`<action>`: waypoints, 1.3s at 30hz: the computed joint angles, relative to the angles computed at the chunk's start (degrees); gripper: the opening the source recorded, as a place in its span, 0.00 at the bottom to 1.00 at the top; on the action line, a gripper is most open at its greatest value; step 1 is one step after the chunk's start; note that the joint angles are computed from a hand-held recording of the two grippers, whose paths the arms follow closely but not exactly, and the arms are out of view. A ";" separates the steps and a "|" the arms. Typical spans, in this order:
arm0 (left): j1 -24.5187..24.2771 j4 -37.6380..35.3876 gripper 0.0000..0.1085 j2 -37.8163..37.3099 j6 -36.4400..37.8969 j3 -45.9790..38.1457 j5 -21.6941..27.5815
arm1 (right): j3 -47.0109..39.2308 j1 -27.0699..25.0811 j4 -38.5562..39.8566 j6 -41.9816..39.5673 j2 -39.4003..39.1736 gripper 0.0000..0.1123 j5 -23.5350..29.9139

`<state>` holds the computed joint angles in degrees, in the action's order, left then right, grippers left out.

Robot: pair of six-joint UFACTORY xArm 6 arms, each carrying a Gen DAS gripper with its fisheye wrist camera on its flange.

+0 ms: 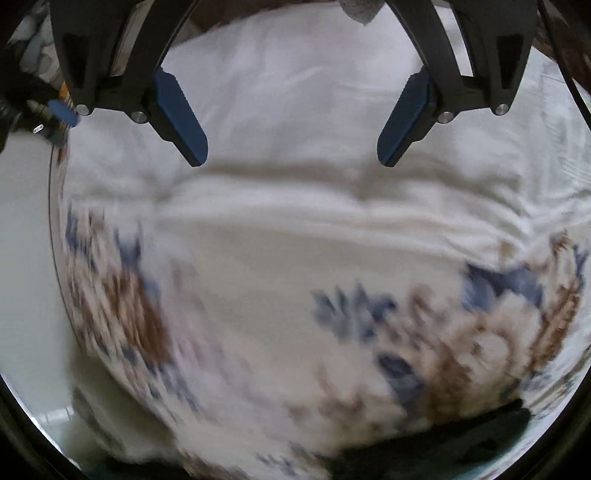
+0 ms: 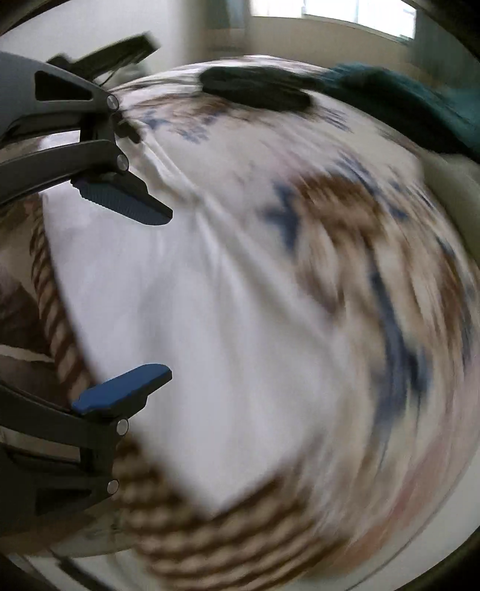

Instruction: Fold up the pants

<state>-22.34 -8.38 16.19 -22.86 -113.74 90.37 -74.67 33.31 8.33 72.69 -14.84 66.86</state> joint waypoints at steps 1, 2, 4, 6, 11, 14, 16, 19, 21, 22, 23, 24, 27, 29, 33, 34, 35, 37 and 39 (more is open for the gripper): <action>-0.75 -0.39 0.87 -0.80 0.15 2.32 0.07 | 4.87 0.42 -2.23 3.44 -4.53 0.71 -0.73; -1.46 -1.41 0.87 -2.57 0.07 6.51 -0.85 | 10.01 0.65 -4.38 6.67 -9.14 0.71 -1.53; -2.20 -2.81 0.87 -4.71 -1.14 12.12 -1.89 | 19.14 0.25 -5.71 10.73 -16.01 0.71 -5.26; -3.16 -1.83 0.89 -5.54 -1.64 15.66 -2.65 | 26.93 -1.07 -4.68 12.37 -20.58 0.71 -12.43; -2.65 -2.54 0.95 -1.22 -2.40 11.56 -0.17 | 33.42 -2.82 -4.95 13.16 -20.32 0.70 -24.97; -1.45 -4.01 0.95 3.06 -3.15 6.23 4.03 | 33.17 -2.60 -7.32 14.49 -19.58 0.44 -29.93; -0.72 -4.92 0.95 4.79 -4.20 4.08 5.37 | 33.65 -2.36 -6.28 15.16 -18.97 0.41 -34.68; -0.17 -5.41 0.95 7.19 -5.33 0.76 7.22 | 36.53 -2.33 2.85 9.32 -17.23 0.41 -42.80; -0.13 -5.19 0.95 8.02 -5.50 -0.46 7.91 | 37.20 -2.00 10.95 2.63 -14.12 0.41 -46.84; -0.39 -5.15 0.95 9.31 -5.94 -2.05 8.33 | 36.78 -1.96 13.63 -0.26 -12.52 0.41 -47.81; -0.59 -5.16 0.95 10.38 -6.33 -3.55 8.95 | 35.70 -2.27 14.25 -1.94 -10.60 0.41 -48.14; -0.40 -5.39 0.95 11.74 -6.56 -5.45 10.11 | 34.43 -2.58 13.59 -2.09 -8.99 0.38 -48.19; 0.64 -7.20 0.95 16.22 -10.18 -11.91 12.73 | 32.21 -3.66 5.78 5.13 -8.01 0.10 -45.44; 1.14 -7.30 0.95 15.88 -12.46 -12.74 11.46 | 31.76 -4.19 -0.30 11.78 -9.30 0.08 -43.25; -0.56 -0.05 0.95 17.98 -9.28 -20.47 14.57 | 25.74 -4.23 -1.61 9.09 -8.06 0.07 -37.08; -1.30 3.05 0.95 18.74 -7.64 -22.48 15.42 | 23.34 -4.20 -1.53 7.12 -7.11 0.07 -35.30; -1.84 5.53 0.95 19.03 -6.32 -23.40 15.69 | 20.76 -4.04 -2.32 6.06 -6.19 0.07 -32.91; -2.62 10.20 0.95 19.40 -3.97 -24.55 16.55 | 17.01 -3.79 -2.98 4.56 -4.46 0.07 -30.52; -2.21 11.52 0.95 18.41 -3.33 -23.16 15.60 | 12.75 -3.13 -4.28 4.16 -2.65 0.07 -27.64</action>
